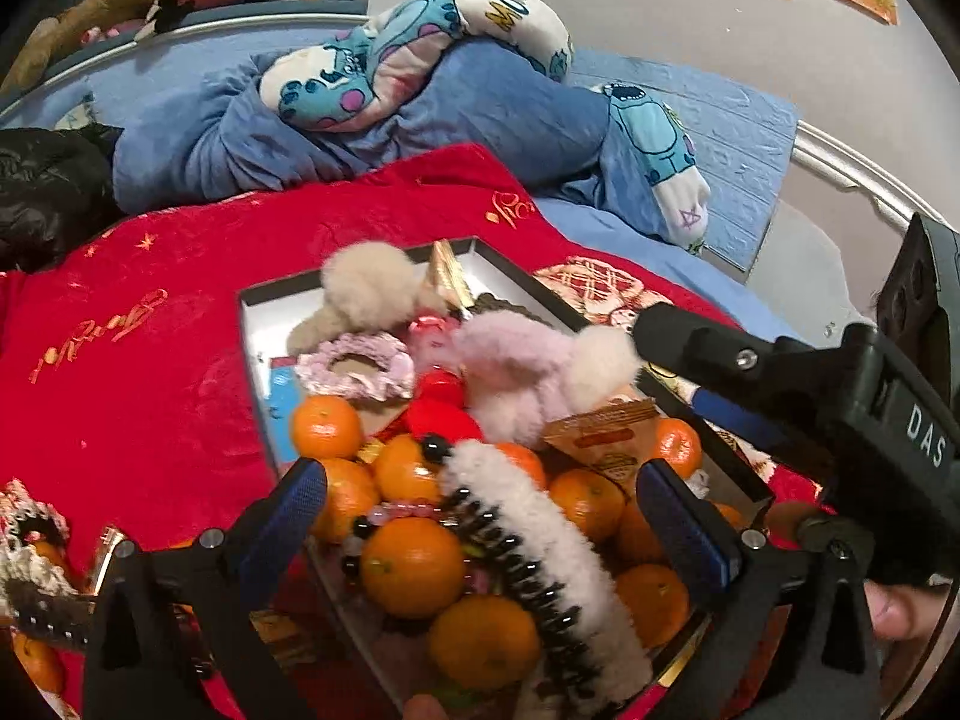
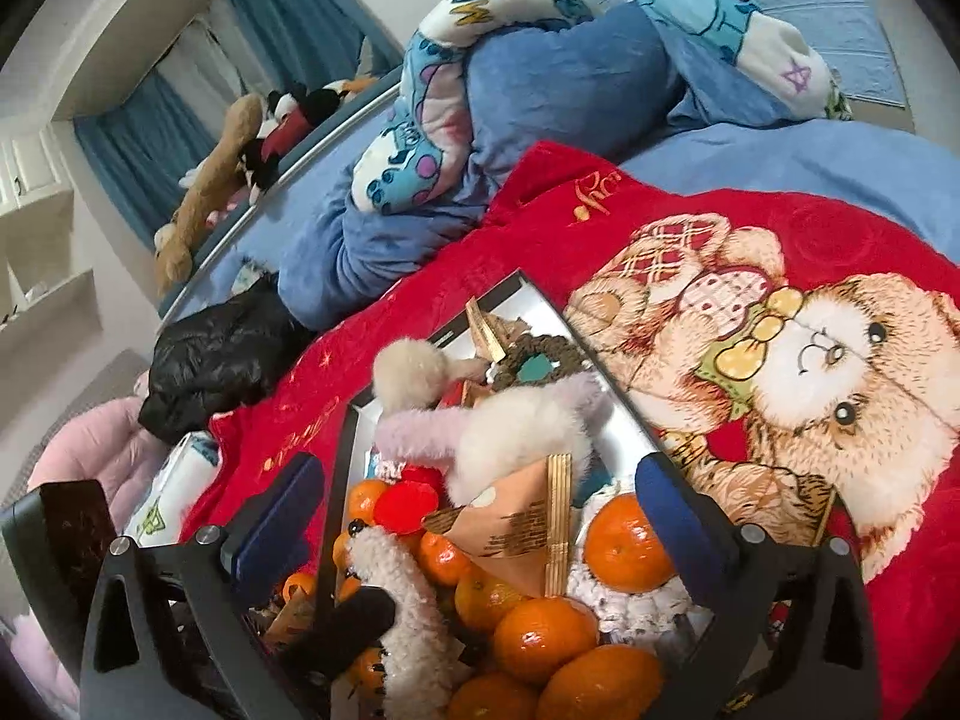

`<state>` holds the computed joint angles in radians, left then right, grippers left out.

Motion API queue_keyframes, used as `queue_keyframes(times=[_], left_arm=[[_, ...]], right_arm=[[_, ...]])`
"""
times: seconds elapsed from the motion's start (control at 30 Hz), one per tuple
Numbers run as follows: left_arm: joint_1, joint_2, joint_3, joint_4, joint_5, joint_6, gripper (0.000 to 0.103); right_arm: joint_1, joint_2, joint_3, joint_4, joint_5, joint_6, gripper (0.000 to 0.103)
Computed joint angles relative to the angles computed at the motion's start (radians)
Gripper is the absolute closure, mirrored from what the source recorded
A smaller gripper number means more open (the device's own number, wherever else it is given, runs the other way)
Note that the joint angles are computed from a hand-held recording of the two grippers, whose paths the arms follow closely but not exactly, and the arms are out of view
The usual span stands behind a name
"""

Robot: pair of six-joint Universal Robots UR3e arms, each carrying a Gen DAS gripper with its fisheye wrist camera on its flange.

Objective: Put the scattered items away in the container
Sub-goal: 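Lower into the box and open the left tool on the headband while the right tool drops the packet, then move both tools back over the scattered pile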

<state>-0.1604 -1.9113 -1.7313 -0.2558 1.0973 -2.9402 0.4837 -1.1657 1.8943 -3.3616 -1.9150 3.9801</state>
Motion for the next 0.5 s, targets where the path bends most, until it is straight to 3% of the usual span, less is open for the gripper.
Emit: queue_keyframes(times=[0.27, 0.5], left_arm=[[0.052, 0.090, -0.075, -0.010, 0.034, 0.087, 0.000], [0.229, 0.281, -0.234, -0.026, 0.028, 0.174, 0.000]], right_arm=[[0.002, -0.006, 0.003, -0.009, -0.008, 0.001, 0.000], [0.054, 0.056, -0.133, 0.081, -0.031, -0.004, 0.000]])
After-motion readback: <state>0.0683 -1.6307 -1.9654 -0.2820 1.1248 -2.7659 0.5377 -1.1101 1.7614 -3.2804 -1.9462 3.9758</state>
